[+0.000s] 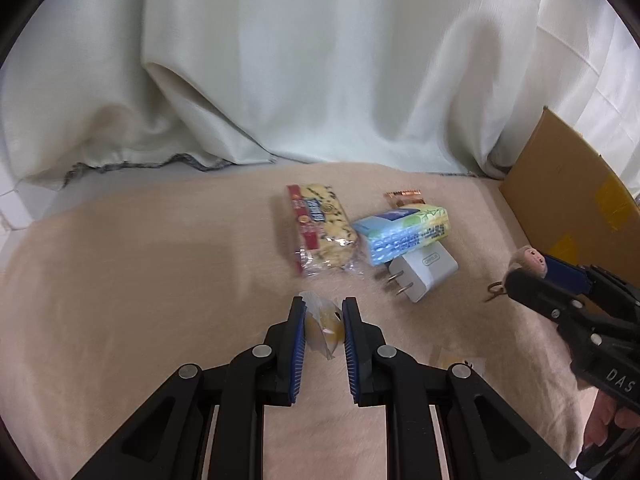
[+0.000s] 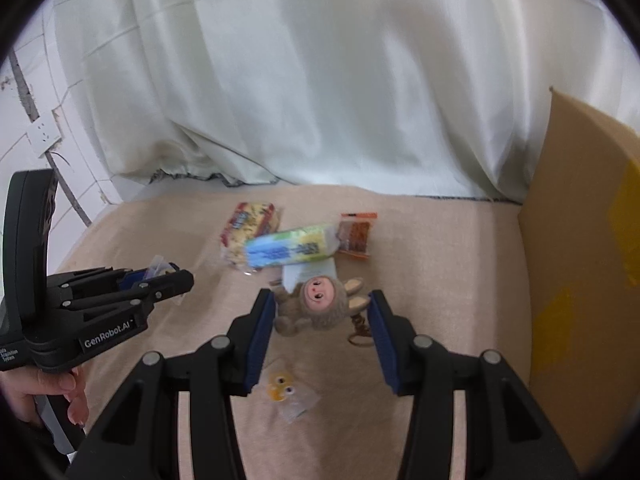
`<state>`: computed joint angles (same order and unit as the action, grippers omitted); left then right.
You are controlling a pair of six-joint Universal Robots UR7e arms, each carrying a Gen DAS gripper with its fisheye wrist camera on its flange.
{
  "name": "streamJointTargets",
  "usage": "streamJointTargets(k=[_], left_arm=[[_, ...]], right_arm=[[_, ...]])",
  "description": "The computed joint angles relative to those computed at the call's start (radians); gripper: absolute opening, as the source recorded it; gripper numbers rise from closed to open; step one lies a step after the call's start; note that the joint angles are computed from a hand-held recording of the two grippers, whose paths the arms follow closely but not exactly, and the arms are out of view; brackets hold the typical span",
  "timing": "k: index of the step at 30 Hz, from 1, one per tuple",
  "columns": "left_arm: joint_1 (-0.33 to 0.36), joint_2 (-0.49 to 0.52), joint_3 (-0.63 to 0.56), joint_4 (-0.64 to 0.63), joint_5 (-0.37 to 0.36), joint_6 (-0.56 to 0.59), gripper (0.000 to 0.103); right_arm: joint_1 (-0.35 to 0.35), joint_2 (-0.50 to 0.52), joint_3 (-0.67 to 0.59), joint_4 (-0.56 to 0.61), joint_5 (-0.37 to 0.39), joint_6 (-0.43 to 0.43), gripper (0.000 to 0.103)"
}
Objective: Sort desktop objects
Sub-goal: 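Lift the packet and monkey plush and carry both over the box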
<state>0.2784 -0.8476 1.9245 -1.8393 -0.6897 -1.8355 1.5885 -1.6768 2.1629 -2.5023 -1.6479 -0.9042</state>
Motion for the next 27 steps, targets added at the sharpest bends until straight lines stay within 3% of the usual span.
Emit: streamJointTargets(k=[17,27], left_arm=[[-0.161,0.006,-0.083,0.440,-0.067,-0.379,0.019],[-0.189,-0.004,-0.072,0.434,-0.086,-0.402,0.019]], right_arm=[[0.042,-0.170,0.096,0.020,0.033,0.008,0.052],[0.068,-0.208,0.120,0.038,0.028,0.000,0.052]])
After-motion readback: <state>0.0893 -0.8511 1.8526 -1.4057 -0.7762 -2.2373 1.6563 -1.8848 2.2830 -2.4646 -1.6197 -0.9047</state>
